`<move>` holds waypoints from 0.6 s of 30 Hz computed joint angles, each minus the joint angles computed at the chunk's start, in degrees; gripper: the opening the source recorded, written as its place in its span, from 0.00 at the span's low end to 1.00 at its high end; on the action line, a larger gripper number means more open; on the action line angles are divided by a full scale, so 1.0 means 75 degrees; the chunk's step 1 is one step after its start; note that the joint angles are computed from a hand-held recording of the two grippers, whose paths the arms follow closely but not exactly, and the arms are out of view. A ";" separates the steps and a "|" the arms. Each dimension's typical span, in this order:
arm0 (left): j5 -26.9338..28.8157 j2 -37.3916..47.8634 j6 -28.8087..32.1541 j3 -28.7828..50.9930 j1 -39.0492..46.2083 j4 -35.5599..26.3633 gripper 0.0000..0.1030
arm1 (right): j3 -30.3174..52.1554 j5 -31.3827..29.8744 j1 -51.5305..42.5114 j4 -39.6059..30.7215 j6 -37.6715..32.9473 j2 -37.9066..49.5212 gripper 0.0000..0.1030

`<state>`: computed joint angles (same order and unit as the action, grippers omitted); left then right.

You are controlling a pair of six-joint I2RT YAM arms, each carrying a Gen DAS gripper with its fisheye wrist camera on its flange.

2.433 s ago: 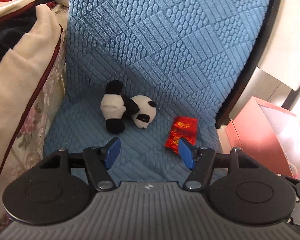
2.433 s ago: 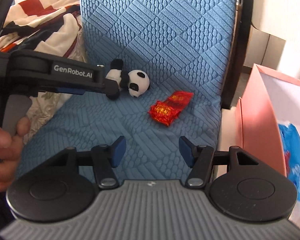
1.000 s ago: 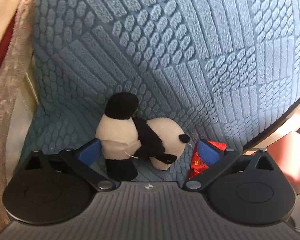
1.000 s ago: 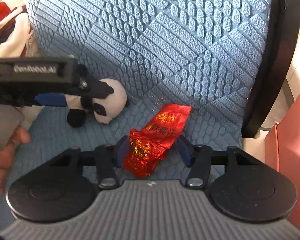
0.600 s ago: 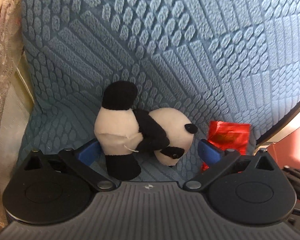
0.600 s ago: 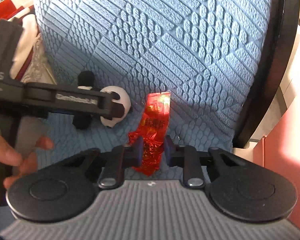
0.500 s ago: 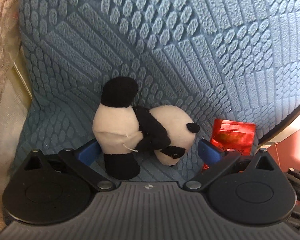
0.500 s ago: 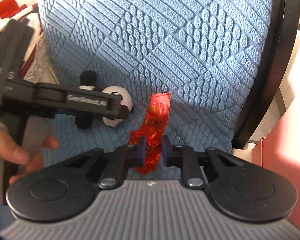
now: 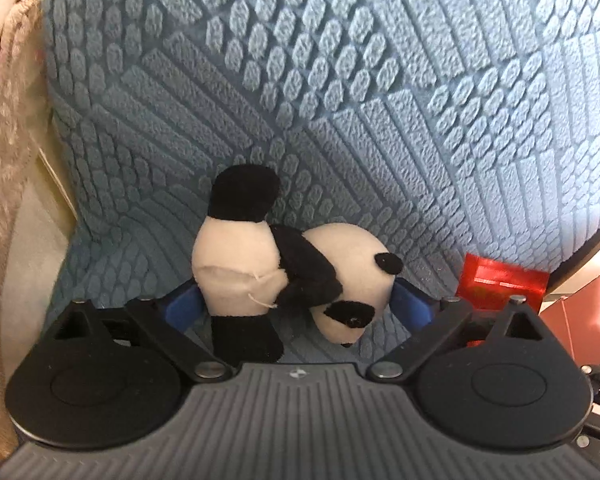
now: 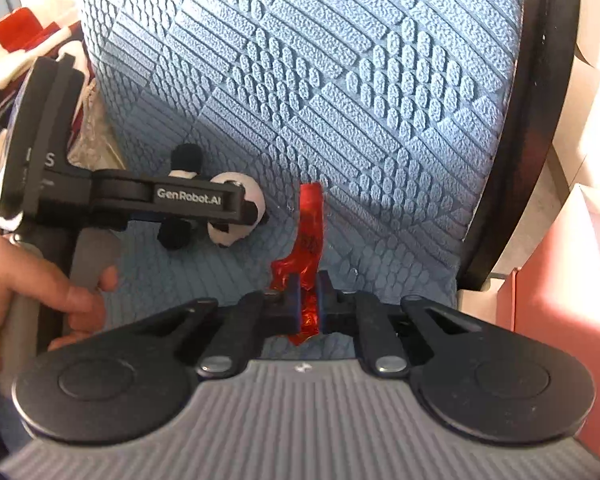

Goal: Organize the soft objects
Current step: 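Close the left tool on the panda while the right tool grasps the red packet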

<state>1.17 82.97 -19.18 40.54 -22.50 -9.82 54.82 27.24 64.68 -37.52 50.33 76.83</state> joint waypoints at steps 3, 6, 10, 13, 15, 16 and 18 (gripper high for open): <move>0.0181 -0.0290 -0.0086 0.0011 0.0065 -0.0216 0.91 | -0.0017 0.0005 -0.0009 -0.0076 -0.0057 -0.0161 0.09; 0.0301 -0.0536 0.0030 0.0101 0.0081 -0.0486 0.90 | 0.0034 0.0066 0.0096 -0.0186 0.0032 -0.0212 0.09; 0.0463 -0.0957 0.0112 -0.0075 0.0111 -0.0675 0.89 | 0.0010 0.0079 0.0202 -0.0271 0.0186 -0.0333 0.08; 0.0509 -0.1420 0.0054 -0.0180 0.0070 -0.1045 0.89 | 0.0042 0.0141 0.0325 -0.0370 0.0309 -0.0413 0.08; 0.0574 -0.1954 0.0032 -0.0338 0.0104 -0.1371 0.89 | 0.0017 0.0134 0.0405 -0.0393 0.0433 -0.0516 0.08; 0.0575 -0.2171 0.0021 -0.0387 0.0106 -0.1504 0.89 | 0.0051 0.0195 0.0492 -0.0465 0.0475 -0.0557 0.07; 0.0630 -0.2526 0.0037 -0.0468 0.0156 -0.1763 0.89 | 0.0107 0.0298 0.0610 -0.0521 0.0516 -0.0549 0.07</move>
